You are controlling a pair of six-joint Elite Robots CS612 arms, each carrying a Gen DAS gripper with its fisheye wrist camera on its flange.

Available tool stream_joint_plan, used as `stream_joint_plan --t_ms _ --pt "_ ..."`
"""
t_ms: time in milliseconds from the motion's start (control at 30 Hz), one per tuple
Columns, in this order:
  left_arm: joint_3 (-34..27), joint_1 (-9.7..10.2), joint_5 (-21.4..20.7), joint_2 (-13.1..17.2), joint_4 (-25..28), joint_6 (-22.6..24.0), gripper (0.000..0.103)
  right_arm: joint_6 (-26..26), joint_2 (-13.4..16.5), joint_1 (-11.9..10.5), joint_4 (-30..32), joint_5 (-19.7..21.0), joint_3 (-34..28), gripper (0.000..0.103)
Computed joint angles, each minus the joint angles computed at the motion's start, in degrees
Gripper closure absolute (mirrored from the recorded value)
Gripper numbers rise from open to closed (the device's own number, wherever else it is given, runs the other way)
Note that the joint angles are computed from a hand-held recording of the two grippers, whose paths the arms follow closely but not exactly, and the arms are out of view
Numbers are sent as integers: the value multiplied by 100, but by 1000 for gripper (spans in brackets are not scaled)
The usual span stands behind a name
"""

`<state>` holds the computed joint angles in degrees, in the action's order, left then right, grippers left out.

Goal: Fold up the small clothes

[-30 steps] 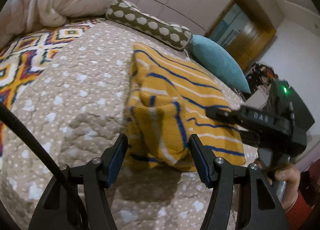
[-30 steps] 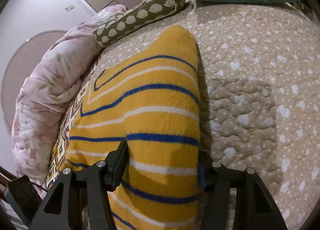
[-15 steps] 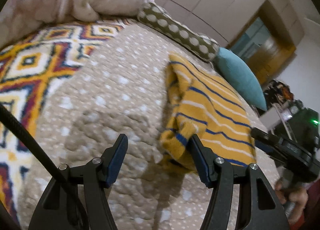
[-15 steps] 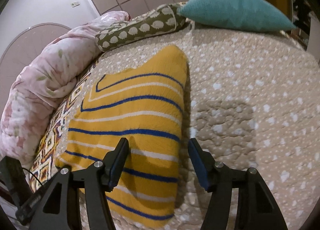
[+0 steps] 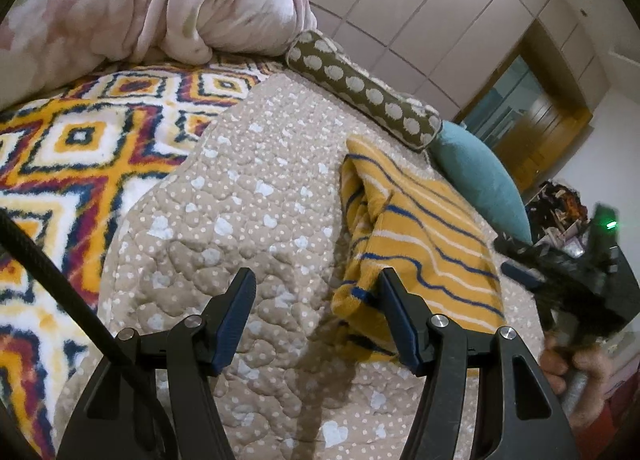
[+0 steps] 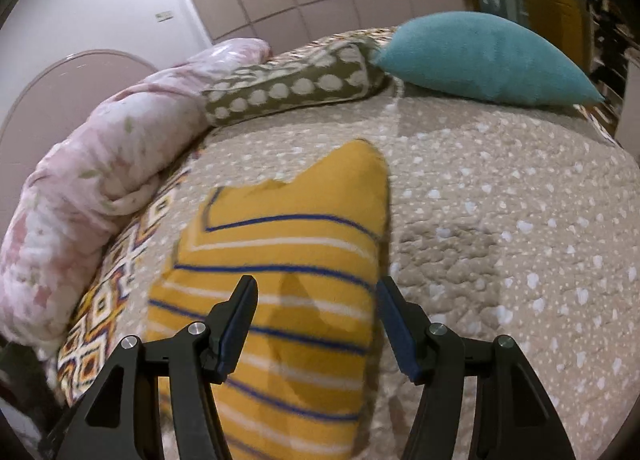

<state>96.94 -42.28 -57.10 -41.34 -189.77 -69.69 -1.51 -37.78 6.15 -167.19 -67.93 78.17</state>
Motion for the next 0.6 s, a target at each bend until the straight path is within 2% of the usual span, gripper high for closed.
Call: stream_joint_plan --t_ms 67,100,167,233,267,300,333,367,433,533,600 --pt "-1 -12 81 19 -166 57 42 18 117 -21 264 14 -159 32" --pt "-21 -3 53 32 -193 97 42 15 182 -42 465 145 -247 29" --pt "-106 41 -151 76 -187 200 42 110 313 -100 750 553 -395 24" --pt "-229 112 -459 164 -261 243 42 270 460 -178 1012 1160 -548 24" --pt "-307 165 -717 229 -363 273 42 286 554 -232 1344 1656 -682 30" --pt "-408 228 -1026 300 -426 317 46 329 611 -261 1492 1924 -755 46" --pt "-497 272 -1249 360 -460 355 52 449 645 -291 1438 2129 -778 54" --pt "-578 303 -1420 407 -455 388 64 478 651 -313 1436 2260 -785 59" --pt "-758 322 -1617 489 -366 454 66 519 613 -355 1259 2403 -730 65" --pt "-983 280 -1796 562 -228 788 66 553 497 -432 776 2396 -511 66" --pt "-1103 268 -2025 609 -158 997 66 549 434 -478 554 2182 -385 66"
